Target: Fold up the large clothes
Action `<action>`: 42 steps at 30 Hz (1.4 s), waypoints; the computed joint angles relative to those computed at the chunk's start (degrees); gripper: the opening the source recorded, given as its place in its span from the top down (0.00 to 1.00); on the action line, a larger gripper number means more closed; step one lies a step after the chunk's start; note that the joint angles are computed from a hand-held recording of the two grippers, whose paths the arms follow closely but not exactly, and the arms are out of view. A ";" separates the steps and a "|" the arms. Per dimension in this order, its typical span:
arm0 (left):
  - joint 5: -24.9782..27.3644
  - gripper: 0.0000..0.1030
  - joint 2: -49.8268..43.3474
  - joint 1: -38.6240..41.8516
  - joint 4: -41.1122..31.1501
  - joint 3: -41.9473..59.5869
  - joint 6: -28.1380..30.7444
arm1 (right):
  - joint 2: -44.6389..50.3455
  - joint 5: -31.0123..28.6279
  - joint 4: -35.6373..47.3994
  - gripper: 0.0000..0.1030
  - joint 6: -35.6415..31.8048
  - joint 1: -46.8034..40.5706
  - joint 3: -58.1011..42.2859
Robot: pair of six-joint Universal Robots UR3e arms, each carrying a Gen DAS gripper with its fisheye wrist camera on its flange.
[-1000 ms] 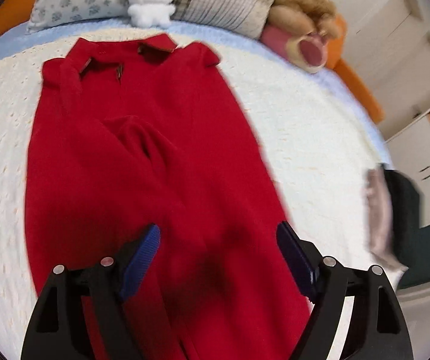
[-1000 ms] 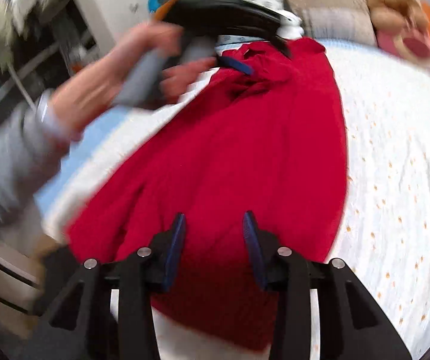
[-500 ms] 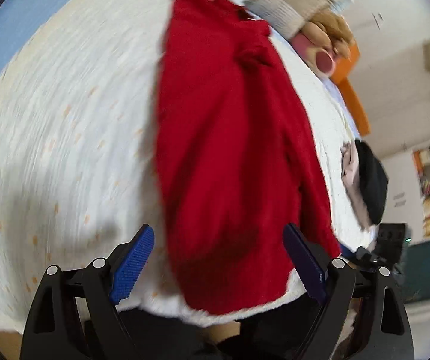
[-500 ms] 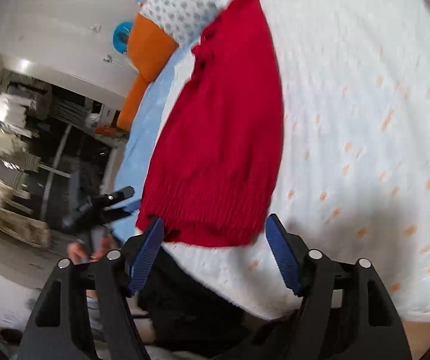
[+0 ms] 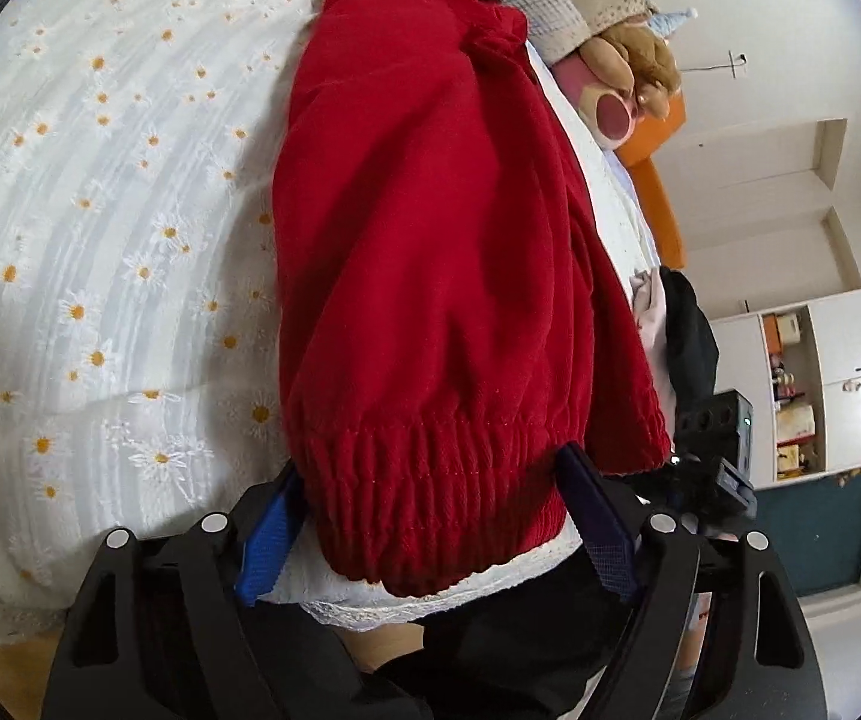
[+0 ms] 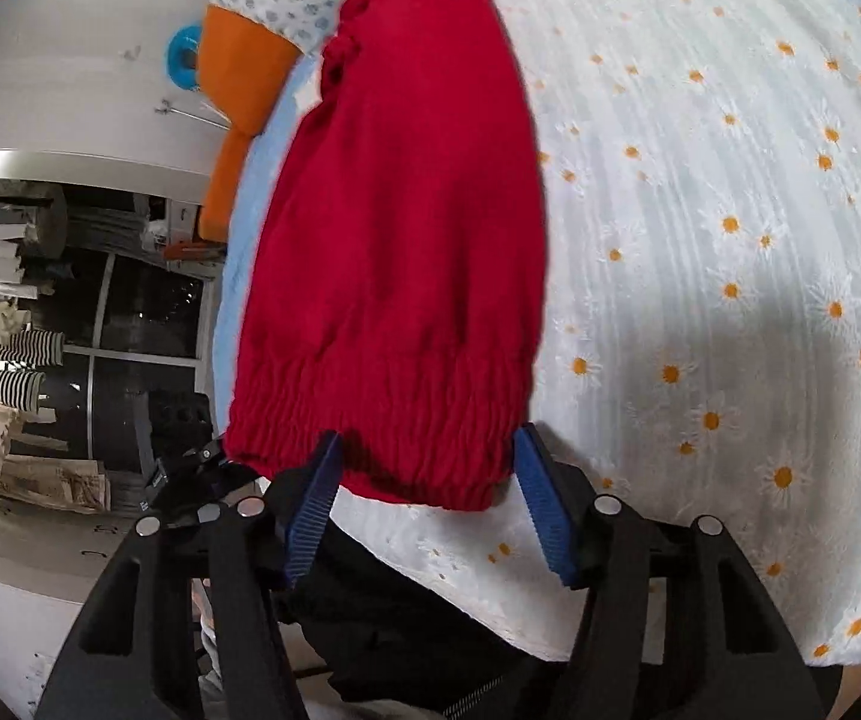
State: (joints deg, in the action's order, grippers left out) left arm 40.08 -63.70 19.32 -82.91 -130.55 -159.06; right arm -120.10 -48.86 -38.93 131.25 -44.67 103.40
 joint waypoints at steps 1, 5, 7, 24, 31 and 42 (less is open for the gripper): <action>-0.46 0.22 -0.63 0.29 -0.53 -0.17 0.26 | 0.65 -0.33 -1.27 0.40 1.55 0.65 0.77; -0.48 0.30 1.65 3.63 -7.59 0.02 5.25 | 1.99 1.04 -3.86 0.50 4.01 4.09 -0.35; -0.07 0.44 2.30 4.84 -9.17 0.02 5.61 | 2.42 0.63 -5.03 0.55 5.12 5.47 -1.80; -14.51 0.63 -27.75 0.80 -38.06 44.20 14.02 | 28.84 18.34 16.68 0.71 -2.27 9.45 -34.15; -17.50 0.63 -57.06 -6.05 -22.23 76.43 -11.45 | 43.82 28.48 -24.64 0.78 33.81 18.80 -41.47; -22.88 0.62 -86.23 -8.01 -7.63 95.01 -28.48 | 58.97 12.62 -59.66 0.21 41.25 26.60 -50.96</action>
